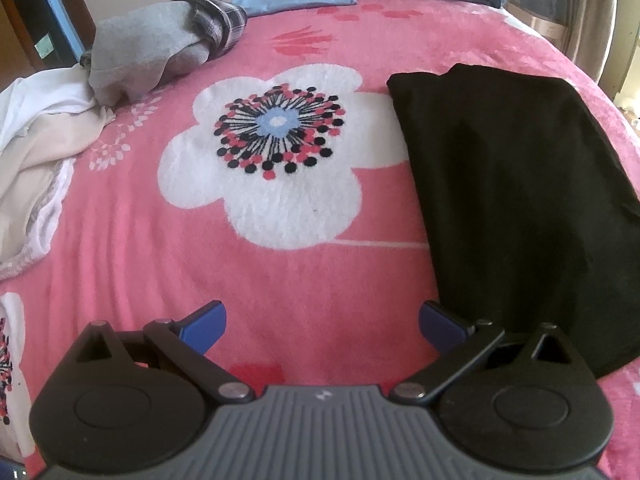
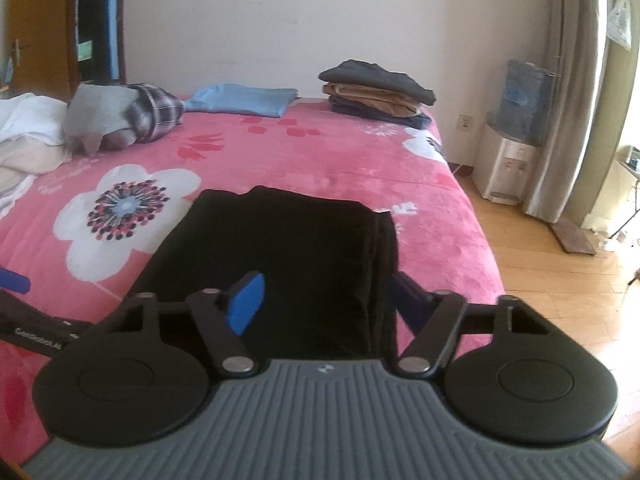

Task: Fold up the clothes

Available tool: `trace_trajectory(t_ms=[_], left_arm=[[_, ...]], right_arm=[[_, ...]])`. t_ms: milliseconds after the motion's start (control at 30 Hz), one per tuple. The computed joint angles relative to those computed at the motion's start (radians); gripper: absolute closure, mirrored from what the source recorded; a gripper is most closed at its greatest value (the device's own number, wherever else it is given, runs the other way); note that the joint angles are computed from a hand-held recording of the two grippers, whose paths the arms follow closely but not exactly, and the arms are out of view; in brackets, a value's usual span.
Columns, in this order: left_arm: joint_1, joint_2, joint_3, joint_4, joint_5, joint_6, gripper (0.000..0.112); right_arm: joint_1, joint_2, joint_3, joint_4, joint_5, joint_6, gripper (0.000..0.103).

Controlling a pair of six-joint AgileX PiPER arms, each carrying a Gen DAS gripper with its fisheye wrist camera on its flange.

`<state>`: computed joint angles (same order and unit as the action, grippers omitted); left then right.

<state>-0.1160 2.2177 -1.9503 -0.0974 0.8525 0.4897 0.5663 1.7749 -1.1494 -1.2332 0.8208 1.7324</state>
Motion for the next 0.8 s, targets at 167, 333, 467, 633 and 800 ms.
trace_trajectory(t_ms=[167,333,467,633,800], left_arm=[[-0.004,0.017,-0.020,0.021,0.015,-0.020,0.010],[-0.007,0.022,-0.019,0.033,0.019,-0.026,0.009],[-0.008,0.021,-0.011,0.040,0.017,-0.027,0.009],[-0.009,0.020,-0.002,0.045,0.011,-0.028,0.009],[-0.009,0.020,0.003,0.047,0.006,-0.029,0.009]], right_arm=[[0.009,-0.001,0.011,0.010,-0.052,-0.011,0.067],[-0.003,0.002,0.022,0.048,-0.117,-0.026,0.079],[-0.028,0.007,0.029,0.106,-0.169,-0.054,0.083],[-0.061,0.007,0.055,0.171,-0.222,-0.066,0.084],[-0.087,-0.004,0.093,0.218,-0.237,-0.055,0.086]])
